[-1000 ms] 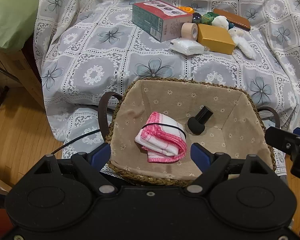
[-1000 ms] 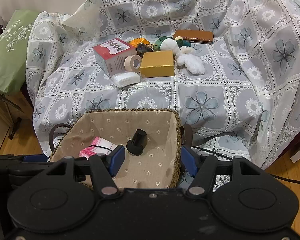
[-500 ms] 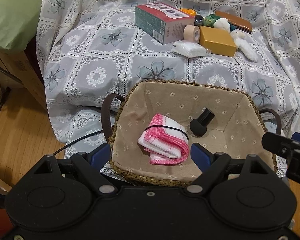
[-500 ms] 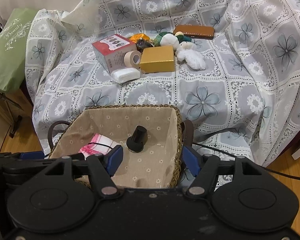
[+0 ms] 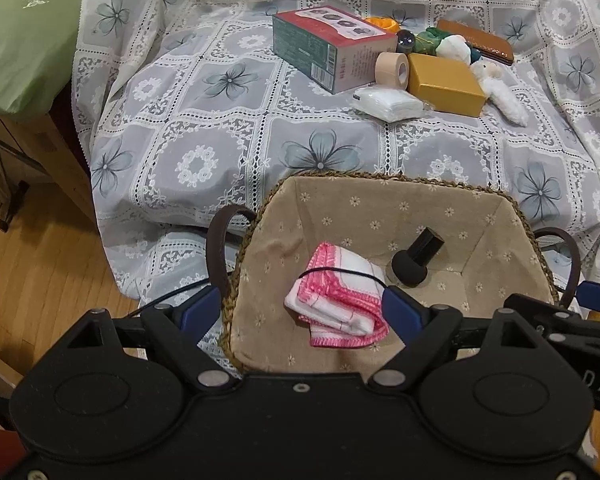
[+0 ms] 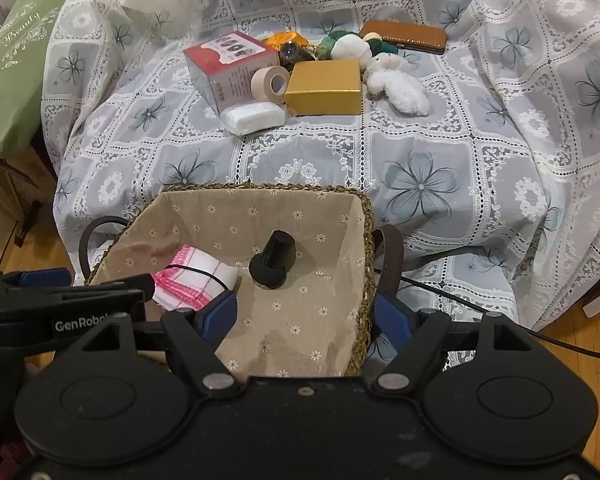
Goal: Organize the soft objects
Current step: 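Move both open tools back toward the pile of items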
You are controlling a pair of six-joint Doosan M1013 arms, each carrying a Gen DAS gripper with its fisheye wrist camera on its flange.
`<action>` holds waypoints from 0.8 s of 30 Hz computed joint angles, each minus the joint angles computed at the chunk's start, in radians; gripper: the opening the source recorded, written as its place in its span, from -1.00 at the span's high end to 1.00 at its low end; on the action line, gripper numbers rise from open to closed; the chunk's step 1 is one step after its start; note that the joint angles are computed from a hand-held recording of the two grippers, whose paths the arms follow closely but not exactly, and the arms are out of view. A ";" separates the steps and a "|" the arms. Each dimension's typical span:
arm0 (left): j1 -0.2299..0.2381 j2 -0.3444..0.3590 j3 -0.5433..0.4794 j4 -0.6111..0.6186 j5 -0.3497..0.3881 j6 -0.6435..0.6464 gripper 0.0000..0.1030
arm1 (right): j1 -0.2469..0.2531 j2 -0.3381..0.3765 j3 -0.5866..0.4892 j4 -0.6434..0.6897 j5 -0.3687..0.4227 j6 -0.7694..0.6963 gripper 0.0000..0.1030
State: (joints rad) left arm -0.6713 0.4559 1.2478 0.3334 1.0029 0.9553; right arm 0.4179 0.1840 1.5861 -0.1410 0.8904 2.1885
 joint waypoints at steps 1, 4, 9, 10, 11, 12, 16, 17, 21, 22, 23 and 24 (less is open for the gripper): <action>0.000 0.004 -0.006 0.001 0.004 0.004 -0.64 | -0.003 0.005 -0.005 0.008 0.005 -0.009 -0.47; 0.005 0.019 -0.031 -0.001 0.020 0.026 -0.65 | -0.011 0.020 -0.023 0.028 0.022 -0.033 -0.49; 0.016 0.050 -0.081 -0.006 0.045 0.053 -0.65 | -0.027 0.047 -0.052 0.057 0.048 -0.064 -0.60; 0.018 0.058 -0.094 -0.008 0.051 0.059 -0.65 | -0.029 0.052 -0.058 0.062 0.052 -0.070 -0.61; 0.021 0.065 -0.106 -0.010 0.057 0.064 -0.65 | -0.031 0.057 -0.065 0.066 0.056 -0.076 -0.61; 0.023 0.071 -0.118 -0.013 0.060 0.070 -0.65 | -0.033 0.062 -0.073 0.069 0.063 -0.079 -0.57; 0.032 0.098 -0.164 -0.017 0.061 0.094 -0.65 | -0.043 0.069 -0.095 0.076 0.059 -0.097 -0.57; 0.033 0.107 -0.179 -0.018 0.061 0.103 -0.65 | -0.046 0.072 -0.101 0.074 0.056 -0.097 -0.57; 0.040 0.143 -0.236 -0.023 0.062 0.143 -0.66 | -0.062 0.089 -0.126 0.062 0.042 -0.089 -0.57; 0.042 0.152 -0.250 -0.025 0.062 0.153 -0.66 | -0.067 0.095 -0.134 0.058 0.041 -0.086 -0.57; 0.043 0.162 -0.265 -0.029 0.059 0.166 -0.66 | -0.071 0.101 -0.140 0.054 0.040 -0.084 -0.57; 0.045 0.171 -0.277 -0.033 0.057 0.177 -0.66 | -0.076 0.108 -0.147 0.051 0.039 -0.082 -0.57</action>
State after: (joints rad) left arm -0.6266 0.6266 0.9703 0.3004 1.0603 1.1319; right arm 0.3422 0.2924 1.4389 -0.0900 0.9290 2.1067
